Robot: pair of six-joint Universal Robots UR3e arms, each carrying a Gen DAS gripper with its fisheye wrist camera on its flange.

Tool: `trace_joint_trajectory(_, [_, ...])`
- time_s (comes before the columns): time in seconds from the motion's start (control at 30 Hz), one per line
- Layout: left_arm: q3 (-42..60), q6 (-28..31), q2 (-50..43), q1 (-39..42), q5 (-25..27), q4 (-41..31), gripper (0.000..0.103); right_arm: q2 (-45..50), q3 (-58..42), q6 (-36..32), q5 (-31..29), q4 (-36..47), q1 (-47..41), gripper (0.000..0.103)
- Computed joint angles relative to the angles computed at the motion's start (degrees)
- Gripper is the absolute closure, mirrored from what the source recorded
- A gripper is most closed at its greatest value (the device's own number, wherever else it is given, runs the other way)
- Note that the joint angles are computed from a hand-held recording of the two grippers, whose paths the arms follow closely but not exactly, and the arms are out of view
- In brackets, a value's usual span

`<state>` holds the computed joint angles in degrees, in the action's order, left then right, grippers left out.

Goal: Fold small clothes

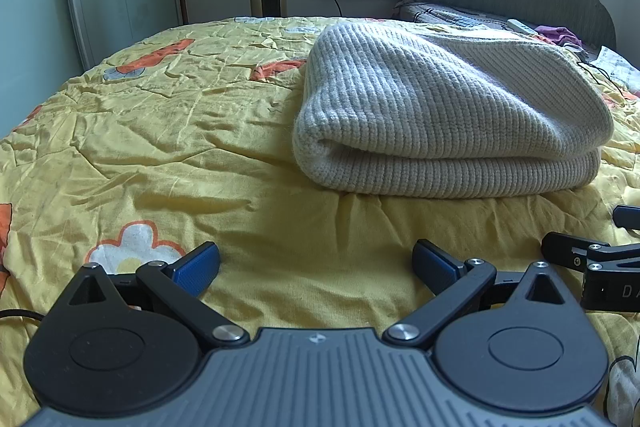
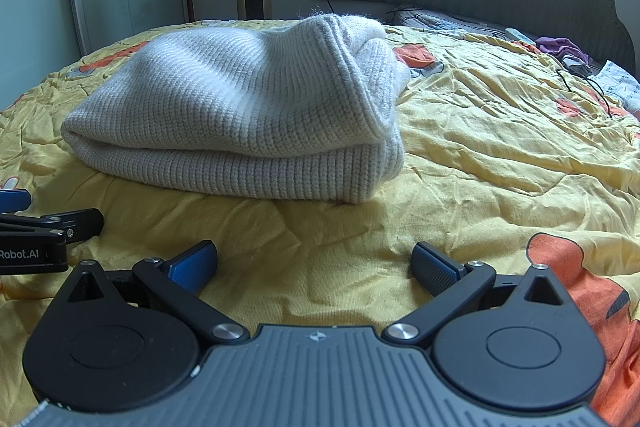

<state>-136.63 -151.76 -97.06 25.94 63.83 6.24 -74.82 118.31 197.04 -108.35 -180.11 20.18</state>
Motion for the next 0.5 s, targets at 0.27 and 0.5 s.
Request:
trace_joint_trajectory(0.27, [0.4, -0.1, -0.3, -0.5, 0.5, 0.1, 0.000, 0.0, 0.0, 0.0, 0.0, 0.0, 0.0, 0.000])
trace_joint_trajectory(0.5, [0.5, -0.3, -0.5, -0.7, 0.6, 0.5, 0.000, 0.0, 0.0, 0.0, 0.0, 0.0, 0.0, 0.000])
